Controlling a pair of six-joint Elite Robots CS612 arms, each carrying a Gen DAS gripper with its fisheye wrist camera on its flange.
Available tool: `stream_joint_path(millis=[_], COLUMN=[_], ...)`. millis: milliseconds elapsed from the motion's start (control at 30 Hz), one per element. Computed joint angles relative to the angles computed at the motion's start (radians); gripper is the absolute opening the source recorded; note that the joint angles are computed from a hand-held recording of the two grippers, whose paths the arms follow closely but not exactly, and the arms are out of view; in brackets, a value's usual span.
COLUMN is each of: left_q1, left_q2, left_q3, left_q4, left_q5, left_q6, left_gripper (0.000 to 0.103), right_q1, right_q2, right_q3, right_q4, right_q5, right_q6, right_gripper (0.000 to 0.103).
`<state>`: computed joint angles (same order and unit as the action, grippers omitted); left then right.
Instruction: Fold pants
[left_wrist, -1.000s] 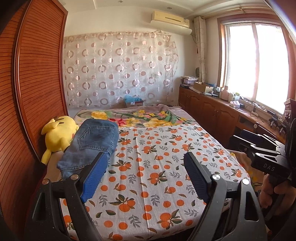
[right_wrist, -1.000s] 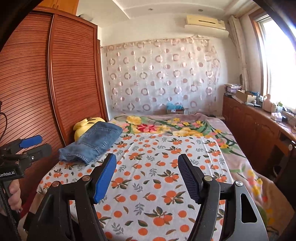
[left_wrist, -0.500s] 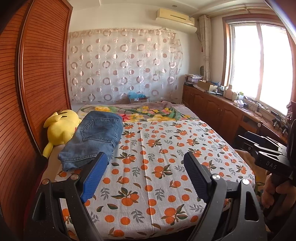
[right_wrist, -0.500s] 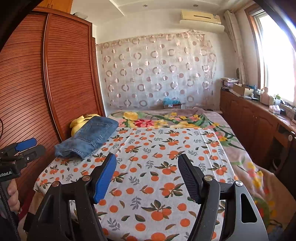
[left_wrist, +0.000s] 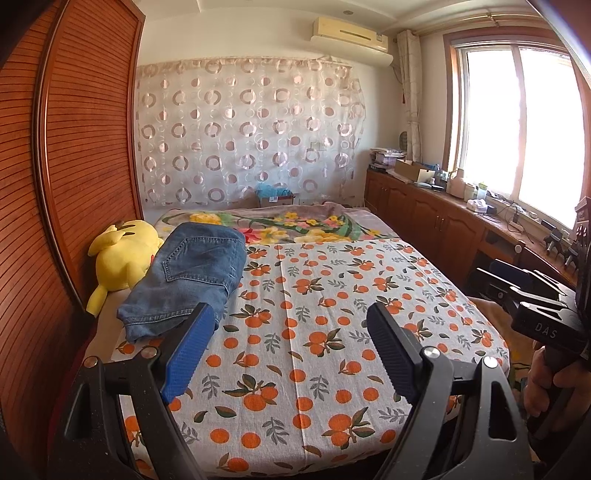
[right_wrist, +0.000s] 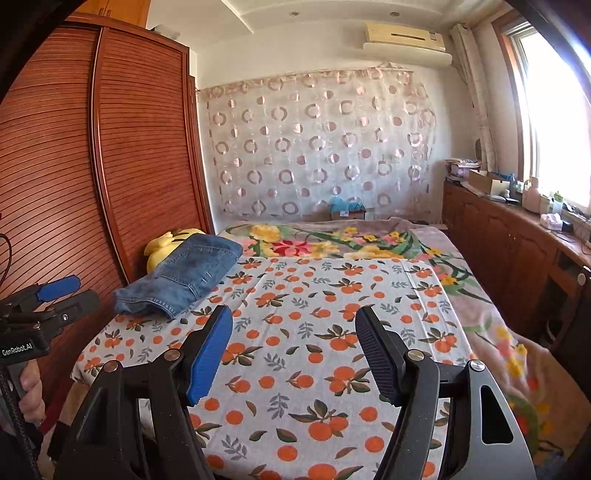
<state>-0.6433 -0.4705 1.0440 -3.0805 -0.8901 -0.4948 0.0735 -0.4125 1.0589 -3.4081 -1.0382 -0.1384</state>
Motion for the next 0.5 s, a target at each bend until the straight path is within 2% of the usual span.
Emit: stream_joint_path(millis=[500], left_q1=[0.0], left_q2=[0.0], left_q3=[0.001], left_q4=[-0.003], left_q5=[-0.001], left_q6=[0.002], left_gripper=[0.085], right_q1=[-0.001], right_q2=[-0.001], right_q3=[0.002], right_q4=[-0.001], right_q5=[0.006], right_q6=[-0.008], right_gripper=[0.071])
